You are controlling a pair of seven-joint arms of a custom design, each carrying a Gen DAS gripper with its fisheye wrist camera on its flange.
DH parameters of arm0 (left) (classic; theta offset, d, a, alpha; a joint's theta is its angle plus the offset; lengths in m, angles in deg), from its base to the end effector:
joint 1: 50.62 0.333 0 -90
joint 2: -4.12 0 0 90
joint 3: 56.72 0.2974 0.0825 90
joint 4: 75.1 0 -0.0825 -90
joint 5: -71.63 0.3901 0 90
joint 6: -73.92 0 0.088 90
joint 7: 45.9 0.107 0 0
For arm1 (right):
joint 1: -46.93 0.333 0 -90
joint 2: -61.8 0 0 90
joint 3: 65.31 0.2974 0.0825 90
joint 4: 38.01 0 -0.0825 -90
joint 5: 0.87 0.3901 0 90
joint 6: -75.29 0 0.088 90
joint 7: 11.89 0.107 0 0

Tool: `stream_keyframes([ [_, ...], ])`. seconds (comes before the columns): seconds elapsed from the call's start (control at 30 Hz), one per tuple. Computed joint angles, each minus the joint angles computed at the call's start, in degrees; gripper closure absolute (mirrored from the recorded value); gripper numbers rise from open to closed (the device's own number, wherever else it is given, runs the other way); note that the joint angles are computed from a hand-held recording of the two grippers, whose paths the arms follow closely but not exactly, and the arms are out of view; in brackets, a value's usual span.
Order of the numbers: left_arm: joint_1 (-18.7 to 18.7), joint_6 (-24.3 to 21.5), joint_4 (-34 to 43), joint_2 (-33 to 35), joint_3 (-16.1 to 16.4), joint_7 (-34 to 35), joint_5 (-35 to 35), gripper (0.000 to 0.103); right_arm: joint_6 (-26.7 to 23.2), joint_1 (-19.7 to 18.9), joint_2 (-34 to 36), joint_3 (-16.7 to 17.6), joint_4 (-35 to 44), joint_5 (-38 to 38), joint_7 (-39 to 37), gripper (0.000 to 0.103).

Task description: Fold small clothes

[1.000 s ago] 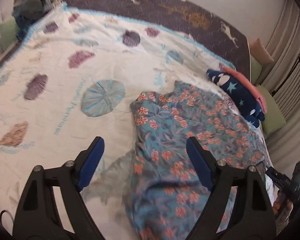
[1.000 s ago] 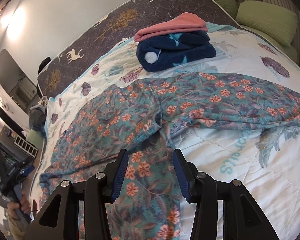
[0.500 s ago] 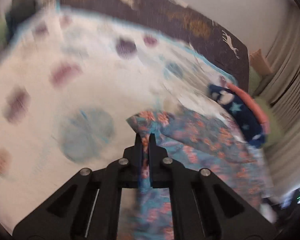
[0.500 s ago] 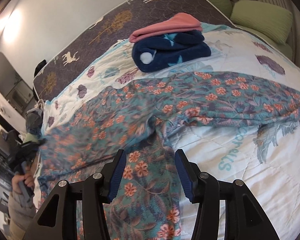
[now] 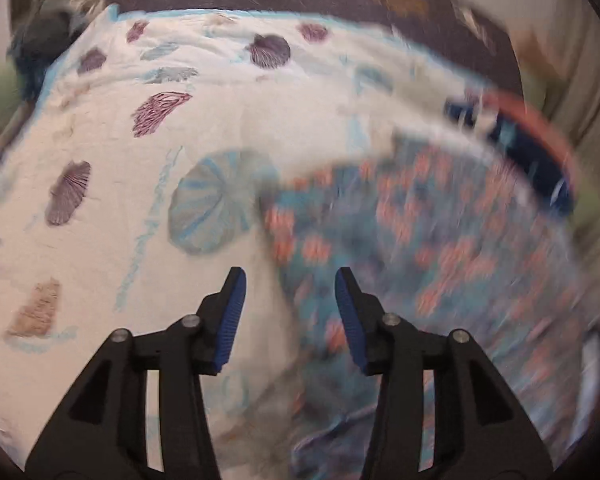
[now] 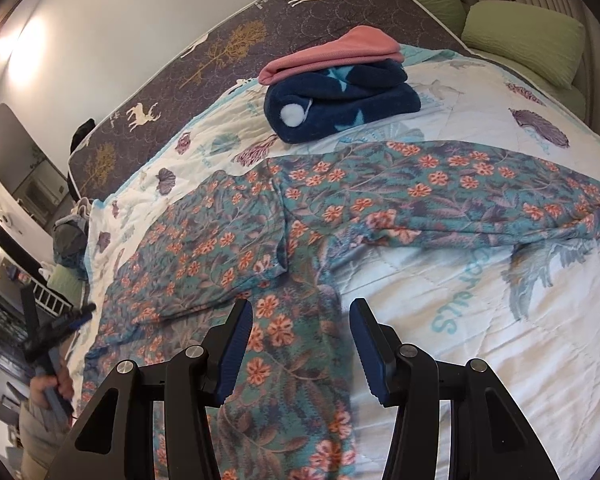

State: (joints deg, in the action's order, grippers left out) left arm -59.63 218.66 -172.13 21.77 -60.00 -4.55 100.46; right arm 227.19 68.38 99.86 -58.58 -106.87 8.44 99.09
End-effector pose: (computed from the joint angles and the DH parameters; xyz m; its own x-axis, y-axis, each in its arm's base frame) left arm 0.6710 -0.1471 0.4542 0.2904 -0.9563 0.0329 -0.7650 -0.2527 -0.5924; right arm 0.7055 0.3397 0.4698 0.1148 -0.8823 -0.4565 -0.8080 0.1844 -0.5596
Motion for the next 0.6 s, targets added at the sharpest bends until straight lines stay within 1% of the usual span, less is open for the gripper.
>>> stream_keyframes([
  [0.03,-2.8,-6.5,2.2,1.4,1.3,-1.5,5.6,0.054,0.1,-0.1,-0.2,0.0,-0.3,0.1,0.1,0.052],
  [0.07,-6.1,-12.6,3.2,2.8,3.0,-3.8,13.8,0.053,0.2,-0.3,-0.3,0.0,-0.7,0.4,0.2,0.051],
  [0.1,-7.5,-15.6,3.6,3.0,3.3,-5.8,18.1,0.052,0.4,-0.6,-0.5,0.2,-1.2,0.9,0.5,0.051],
  [0.13,-7.5,-16.4,2.9,2.4,2.9,-6.9,19.3,0.052,0.6,-0.9,-0.8,0.3,-1.8,1.3,0.6,0.051],
  [0.17,-6.7,-16.9,2.7,1.7,2.2,-7.1,18.3,0.052,1.0,-1.4,-1.1,0.5,-2.5,2.1,0.9,0.051],
  [0.2,-6.0,-16.0,1.8,0.5,1.5,-8.0,17.4,0.052,1.6,-2.0,-1.6,0.7,-3.4,2.8,1.1,0.051],
  [0.27,-5.5,-13.7,0.3,-1.8,0.7,-10.2,19.0,0.052,2.8,-3.7,-2.3,1.4,-5.1,5.3,2.0,0.051],
  [0.33,-5.5,-11.7,0.7,-2.9,-0.3,-10.4,21.0,0.051,3.7,-6.2,-3.1,2.8,-7.1,9.4,2.9,0.046],
  [0.4,-5.1,-7.5,2.0,-2.7,-1.9,-7.9,20.2,0.044,5.8,-8.9,-4.3,5.0,-9.9,14.3,2.3,0.046],
  [0.43,-4.9,-5.7,3.2,-1.9,-2.5,-5.9,18.8,0.035,6.5,-9.6,-4.9,5.3,-10.9,15.7,2.3,0.046],
  [0.47,-4.9,-3.6,5.1,-0.3,-3.4,-3.1,16.7,0.03,7.4,-9.8,-5.8,4.9,-12.4,16.5,2.6,0.046],
  [0.5,-5.3,-2.8,6.5,0.9,-3.7,-1.1,15.0,0.03,8.1,-9.3,-6.9,3.6,-13.9,15.8,3.8,0.045],
  [0.57,-6.0,-2.3,10.6,4.6,-4.5,4.0,10.6,0.03,9.4,-7.9,-8.7,0.7,-16.3,13.5,6.9,0.041],
  [0.6,-6.7,-2.9,12.9,6.8,-4.8,6.1,8.8,0.03,10.5,-7.7,-9.5,-0.1,-17.6,12.9,8.3,0.037],
])
